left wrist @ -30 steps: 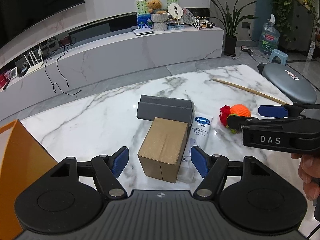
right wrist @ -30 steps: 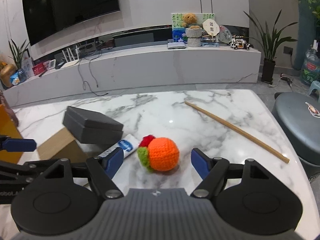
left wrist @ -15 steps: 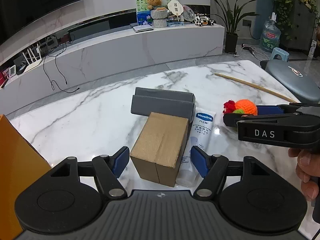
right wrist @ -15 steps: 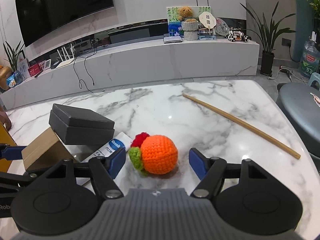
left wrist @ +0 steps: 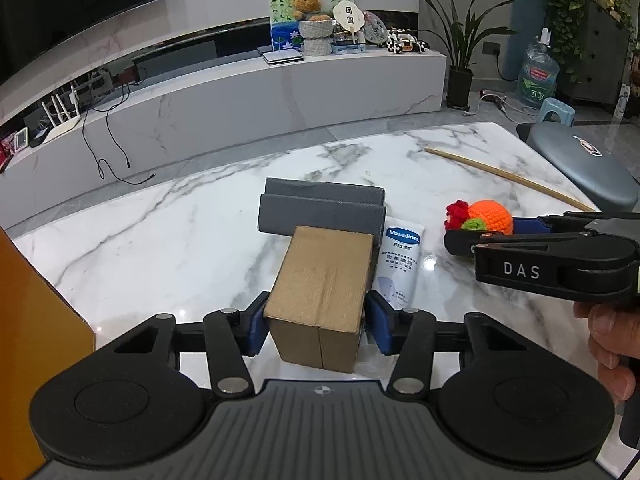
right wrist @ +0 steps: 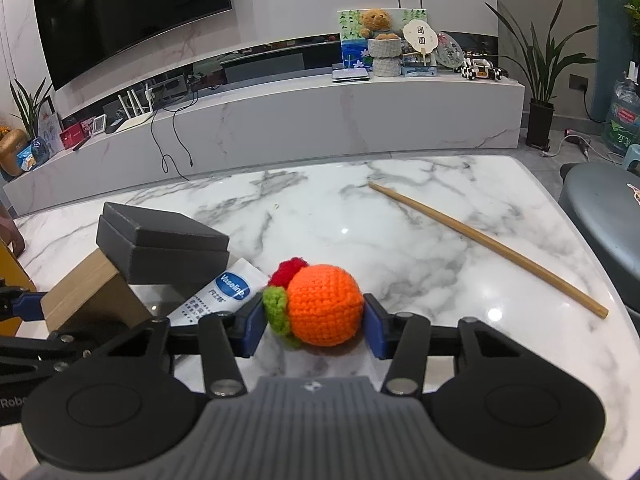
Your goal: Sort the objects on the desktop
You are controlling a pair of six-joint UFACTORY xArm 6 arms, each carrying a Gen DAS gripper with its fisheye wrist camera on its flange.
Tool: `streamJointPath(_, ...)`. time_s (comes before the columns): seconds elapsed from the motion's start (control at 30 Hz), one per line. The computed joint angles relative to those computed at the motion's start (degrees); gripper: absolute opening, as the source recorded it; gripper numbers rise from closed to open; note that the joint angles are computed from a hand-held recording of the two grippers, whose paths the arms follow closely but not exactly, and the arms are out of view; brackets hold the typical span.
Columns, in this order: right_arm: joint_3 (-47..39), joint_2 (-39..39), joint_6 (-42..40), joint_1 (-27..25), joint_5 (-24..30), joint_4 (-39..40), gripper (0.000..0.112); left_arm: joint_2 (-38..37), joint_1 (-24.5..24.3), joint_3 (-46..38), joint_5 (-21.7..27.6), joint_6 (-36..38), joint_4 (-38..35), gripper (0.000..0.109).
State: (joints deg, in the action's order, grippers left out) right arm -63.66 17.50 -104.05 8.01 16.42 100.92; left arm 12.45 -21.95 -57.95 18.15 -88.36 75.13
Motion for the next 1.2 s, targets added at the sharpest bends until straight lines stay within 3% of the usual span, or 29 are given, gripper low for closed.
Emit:
streamJointPath(0.93,2.96,-4.64,3.12,0.85,-0.37,-4.31,0.051,-3.94,-0.14,2.88,-1.94,3.36,-3.0,0.052)
streamJointPath(1.2,4.17,-6.74,2.93,1.21,-0.69,-4.33,0.051,-6.67,-0.06,4.57,-1.01,-0.16,-0.3,0.052)
